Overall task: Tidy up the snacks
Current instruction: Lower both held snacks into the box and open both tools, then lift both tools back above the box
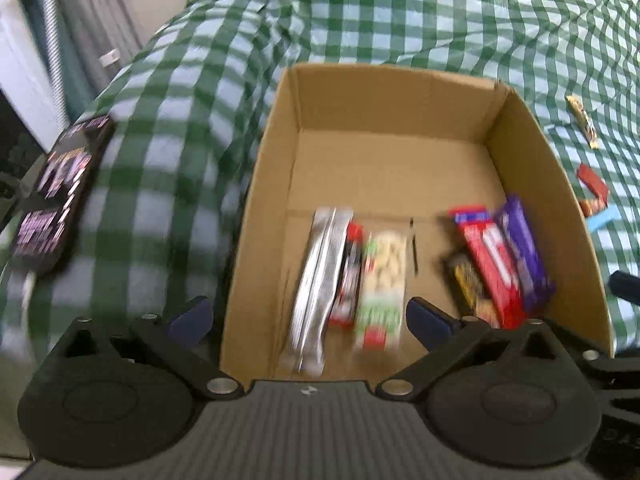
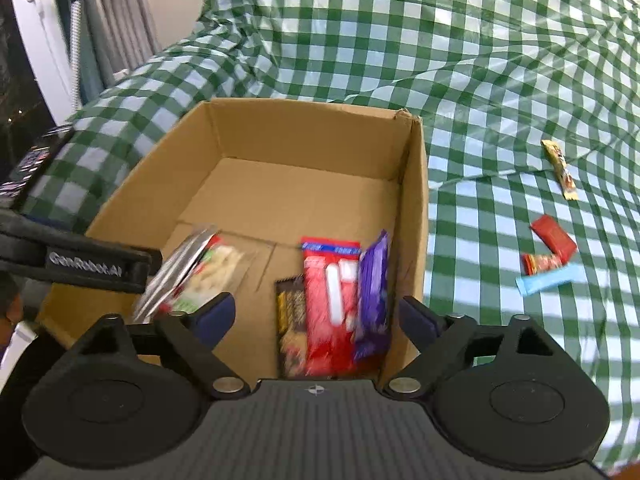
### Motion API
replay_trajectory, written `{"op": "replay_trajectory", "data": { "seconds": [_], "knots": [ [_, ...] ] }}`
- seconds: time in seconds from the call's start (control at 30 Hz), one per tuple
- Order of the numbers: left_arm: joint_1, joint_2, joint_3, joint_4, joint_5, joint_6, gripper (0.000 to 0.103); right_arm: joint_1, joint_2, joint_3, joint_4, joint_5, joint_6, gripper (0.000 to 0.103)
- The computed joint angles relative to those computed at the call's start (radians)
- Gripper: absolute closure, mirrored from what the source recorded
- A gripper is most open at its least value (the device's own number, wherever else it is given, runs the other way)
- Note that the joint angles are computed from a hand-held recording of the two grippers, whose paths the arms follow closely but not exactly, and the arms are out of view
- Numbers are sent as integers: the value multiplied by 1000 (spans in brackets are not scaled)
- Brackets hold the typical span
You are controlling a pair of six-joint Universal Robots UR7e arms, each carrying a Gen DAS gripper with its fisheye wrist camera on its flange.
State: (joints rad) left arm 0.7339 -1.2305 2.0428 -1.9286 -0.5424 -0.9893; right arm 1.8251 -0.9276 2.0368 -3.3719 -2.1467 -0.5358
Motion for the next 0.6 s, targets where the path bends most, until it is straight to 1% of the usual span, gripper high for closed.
{"op": "replay_trajectory", "data": {
  "seconds": [0.03,0.1,0.13,0.2,0.3,0.4,0.6],
  "knots": [
    [-16,-19,14,39,-10,-44,0,9,-13,23,-10,-2,9,12],
    [-55,-58,38,134,-36,-168,0,32,-35,73,-43,-9,30,8],
    [-75,-70,52,150,-50,-203,0,42,-43,96,-61,-11,37,7],
    [-114,-99,77,182,-71,-240,0,62,-59,135,-73,-14,42,7],
    [-173,-140,104,260,-70,-319,0,95,-73,181,-123,-29,29,6],
    [-220,-174,124,291,-77,-363,0,121,-95,220,-177,-30,14,5],
    [-301,-193,130,345,-60,-429,0,152,-150,291,-261,-18,-33,4]
  ]
}}
